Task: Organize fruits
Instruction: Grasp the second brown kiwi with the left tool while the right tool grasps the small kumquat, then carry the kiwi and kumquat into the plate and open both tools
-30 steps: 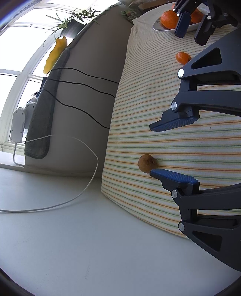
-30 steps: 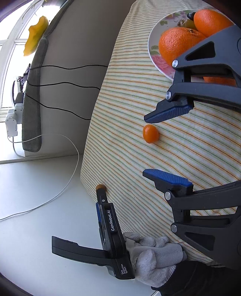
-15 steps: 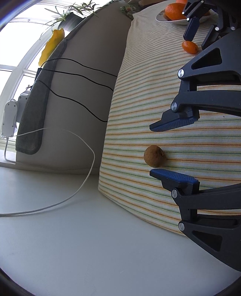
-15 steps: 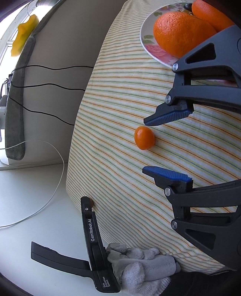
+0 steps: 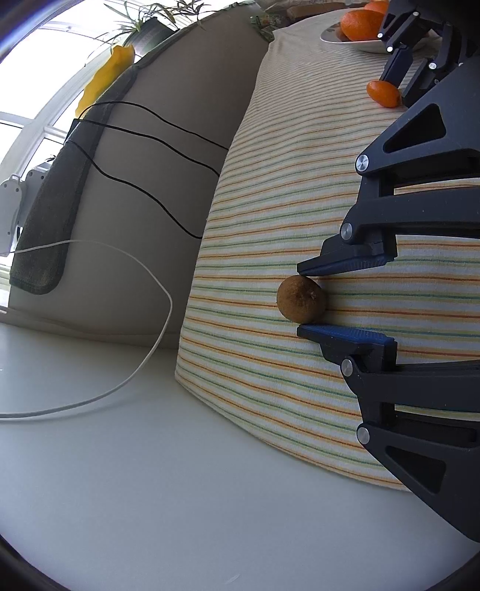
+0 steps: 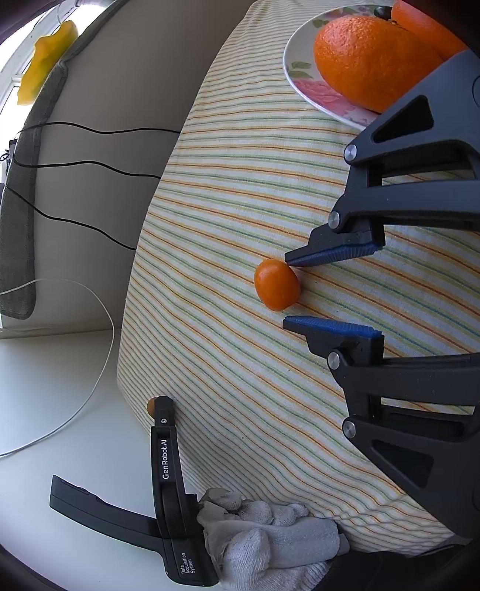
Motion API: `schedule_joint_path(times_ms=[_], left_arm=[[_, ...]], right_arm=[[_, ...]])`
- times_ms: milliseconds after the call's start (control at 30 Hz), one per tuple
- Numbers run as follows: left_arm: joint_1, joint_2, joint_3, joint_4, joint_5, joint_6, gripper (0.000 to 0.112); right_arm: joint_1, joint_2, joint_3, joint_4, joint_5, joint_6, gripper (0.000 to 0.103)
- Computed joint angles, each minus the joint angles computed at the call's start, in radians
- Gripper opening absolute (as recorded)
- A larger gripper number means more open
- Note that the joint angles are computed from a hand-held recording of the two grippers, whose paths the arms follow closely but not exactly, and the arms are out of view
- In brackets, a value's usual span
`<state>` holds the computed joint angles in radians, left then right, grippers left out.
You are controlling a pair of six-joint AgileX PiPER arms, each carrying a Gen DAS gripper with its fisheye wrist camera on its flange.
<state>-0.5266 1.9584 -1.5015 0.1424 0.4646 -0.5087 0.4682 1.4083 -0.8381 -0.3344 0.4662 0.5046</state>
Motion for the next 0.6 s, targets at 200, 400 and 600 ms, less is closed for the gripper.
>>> schedule_joint_path(times_ms=[200, 400, 600], left_arm=[[-0.002, -0.009, 0.010, 0.005, -0.004, -0.007, 0.024], [-0.004, -0.024, 0.039, 0.017, -0.031, -0.025, 0.024], [-0.013, -0.049, 0.068, 0.064, -0.052, -0.063, 0.024]], right_arm=[[-0.004, 0.020, -0.010, 0.005, -0.013, -0.008, 0.019], [-0.007, 0.012, -0.003, 0.018, -0.026, -0.016, 0.018], [-0.034, -0.028, 0.018, 0.114, -0.038, -0.107, 0.017]])
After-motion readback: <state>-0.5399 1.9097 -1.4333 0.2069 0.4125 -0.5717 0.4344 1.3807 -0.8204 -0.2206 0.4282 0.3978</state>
